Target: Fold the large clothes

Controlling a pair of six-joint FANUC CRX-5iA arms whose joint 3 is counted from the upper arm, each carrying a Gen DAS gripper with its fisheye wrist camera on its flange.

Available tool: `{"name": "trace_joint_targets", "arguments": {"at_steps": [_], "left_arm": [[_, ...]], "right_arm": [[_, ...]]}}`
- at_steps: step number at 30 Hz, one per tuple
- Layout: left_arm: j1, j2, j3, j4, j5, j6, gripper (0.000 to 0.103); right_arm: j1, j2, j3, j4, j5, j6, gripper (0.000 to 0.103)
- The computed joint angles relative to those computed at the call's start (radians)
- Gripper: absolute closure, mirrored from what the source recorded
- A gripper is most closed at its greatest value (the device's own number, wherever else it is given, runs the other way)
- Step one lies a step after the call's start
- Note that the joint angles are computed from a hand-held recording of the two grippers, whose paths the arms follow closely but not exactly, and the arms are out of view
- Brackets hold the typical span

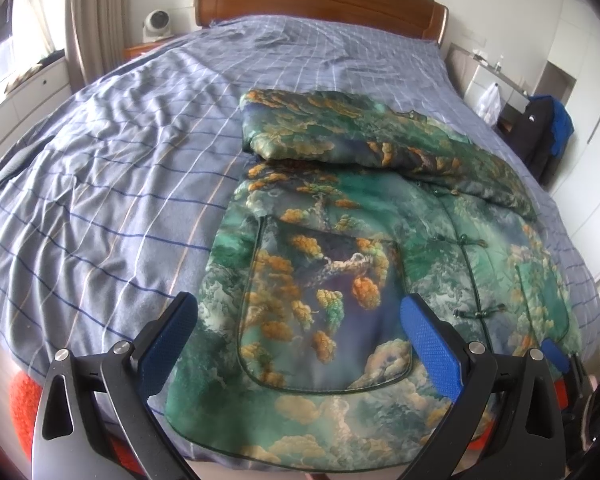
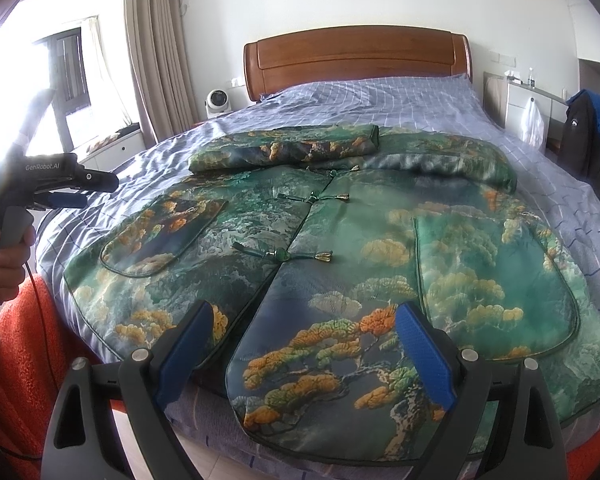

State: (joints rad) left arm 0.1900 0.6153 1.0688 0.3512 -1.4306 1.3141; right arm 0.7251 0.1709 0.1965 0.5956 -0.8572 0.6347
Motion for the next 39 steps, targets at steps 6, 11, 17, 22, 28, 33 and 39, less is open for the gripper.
{"name": "trace_joint_targets", "arguments": {"at_steps": [6,11,17,22,28,33,39], "left_arm": [[-0.001,-0.001,-0.002,-0.002,-0.001,0.003,0.002],[0.0,-0.003,-0.006,-0.003,0.002,0.003,0.002],[-0.001,0.0,-0.001,-0.004,-0.002,0.004,0.002],[-0.001,-0.004,-0.008,-0.005,0.006,0.002,0.002],[-0.002,-0.007,-0.014,-0.007,0.011,0.004,0.002],[-0.002,-0.008,-0.014,-0.007,0.011,0.004,0.002],[0.0,-0.009,-0.019,-0.005,0.015,0.002,0.002]], "right_arm": [[0.0,0.001,0.007,-0.01,-0.005,0.012,0.011],[0.0,0.001,0.007,-0.011,-0.005,0.011,0.011],[0.0,0.002,0.009,-0.017,-0.006,0.016,0.011],[0.0,0.003,0.009,-0.015,-0.006,0.014,0.011],[0.0,0.002,0.01,-0.017,-0.006,0.016,0.011],[0.001,0.005,0.013,-0.022,-0.007,0.022,0.011],[0.001,0.003,0.006,-0.012,0.0,0.011,0.011]]}}
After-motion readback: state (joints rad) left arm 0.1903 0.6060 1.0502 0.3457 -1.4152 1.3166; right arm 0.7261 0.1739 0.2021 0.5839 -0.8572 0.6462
